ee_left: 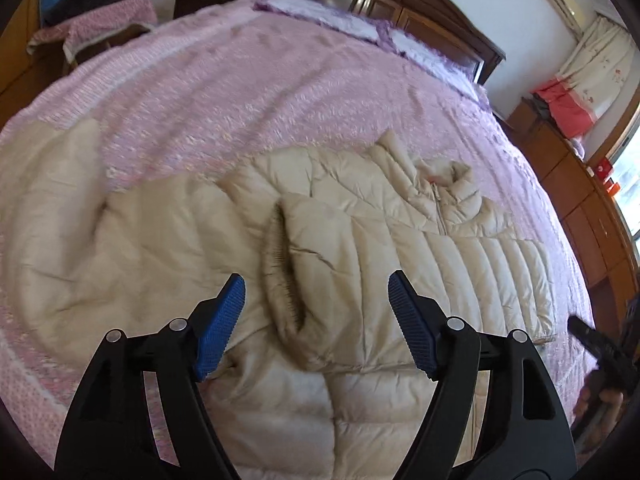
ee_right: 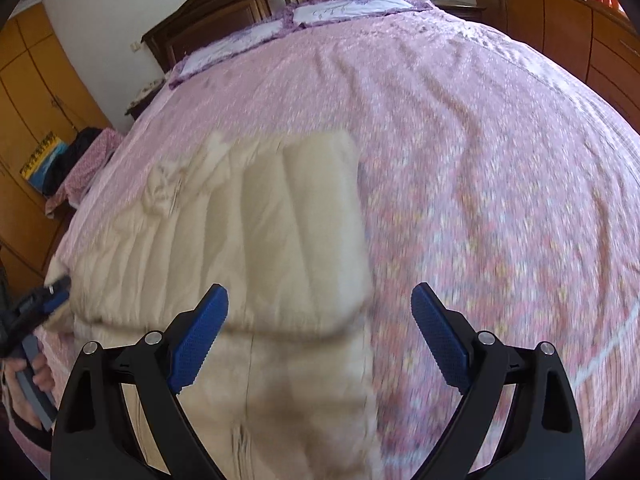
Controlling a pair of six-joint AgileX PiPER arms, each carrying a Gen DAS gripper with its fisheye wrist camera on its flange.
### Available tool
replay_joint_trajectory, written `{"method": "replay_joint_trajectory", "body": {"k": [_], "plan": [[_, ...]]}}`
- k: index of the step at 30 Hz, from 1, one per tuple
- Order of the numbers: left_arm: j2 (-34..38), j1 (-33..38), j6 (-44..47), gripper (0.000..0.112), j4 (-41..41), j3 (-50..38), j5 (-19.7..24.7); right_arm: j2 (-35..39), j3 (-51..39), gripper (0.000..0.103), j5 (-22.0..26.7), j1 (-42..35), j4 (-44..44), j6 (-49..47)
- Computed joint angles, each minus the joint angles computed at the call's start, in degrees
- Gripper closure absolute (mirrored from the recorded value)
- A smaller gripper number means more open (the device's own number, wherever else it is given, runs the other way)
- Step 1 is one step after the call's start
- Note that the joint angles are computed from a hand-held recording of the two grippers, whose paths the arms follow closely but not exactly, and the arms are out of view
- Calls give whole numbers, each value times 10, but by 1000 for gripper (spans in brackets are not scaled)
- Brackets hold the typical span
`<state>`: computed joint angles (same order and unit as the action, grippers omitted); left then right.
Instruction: Fold large clothes
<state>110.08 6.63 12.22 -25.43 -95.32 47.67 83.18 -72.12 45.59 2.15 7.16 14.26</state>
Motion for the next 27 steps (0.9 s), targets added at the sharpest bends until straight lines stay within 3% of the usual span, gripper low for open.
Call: {"method": "replay_joint_trajectory", "body": {"k": [4,10,12,13,14,15,16,19,25,27], "plan": [[26,-19,-40,60,46,-28,7,52,-47,13,-13,-42,51,-55],[47,-28,-56,91,72,-48,14,152,-112,13,-6,-119,212,-143],[49,-32,-60,95,86,-51,14,184,-125,13,7,-136,254,-146],[49,-32,-60,96,88,-51,14,192,-124,26,12,-143,280,-159],[48,-31,-57,96,87,-51,14,199,-121,45,21,-150,321,-194],[46,-32,-55,96,90,-49,10,200,-118,74,30,-155,356,-231],[47,-34,-53,96,94,-49,5,189,-105,82,17,-154,367,-252],[56,-41,-48,96,109,-56,-5,155,-96,89,-24,-126,311,-249],[103,-47,-47,90,107,-91,1,192,-128,89,-33,-82,148,-106],[103,-49,-37,90,112,-84,-7,196,-124,84,-43,-65,102,-75]]}}
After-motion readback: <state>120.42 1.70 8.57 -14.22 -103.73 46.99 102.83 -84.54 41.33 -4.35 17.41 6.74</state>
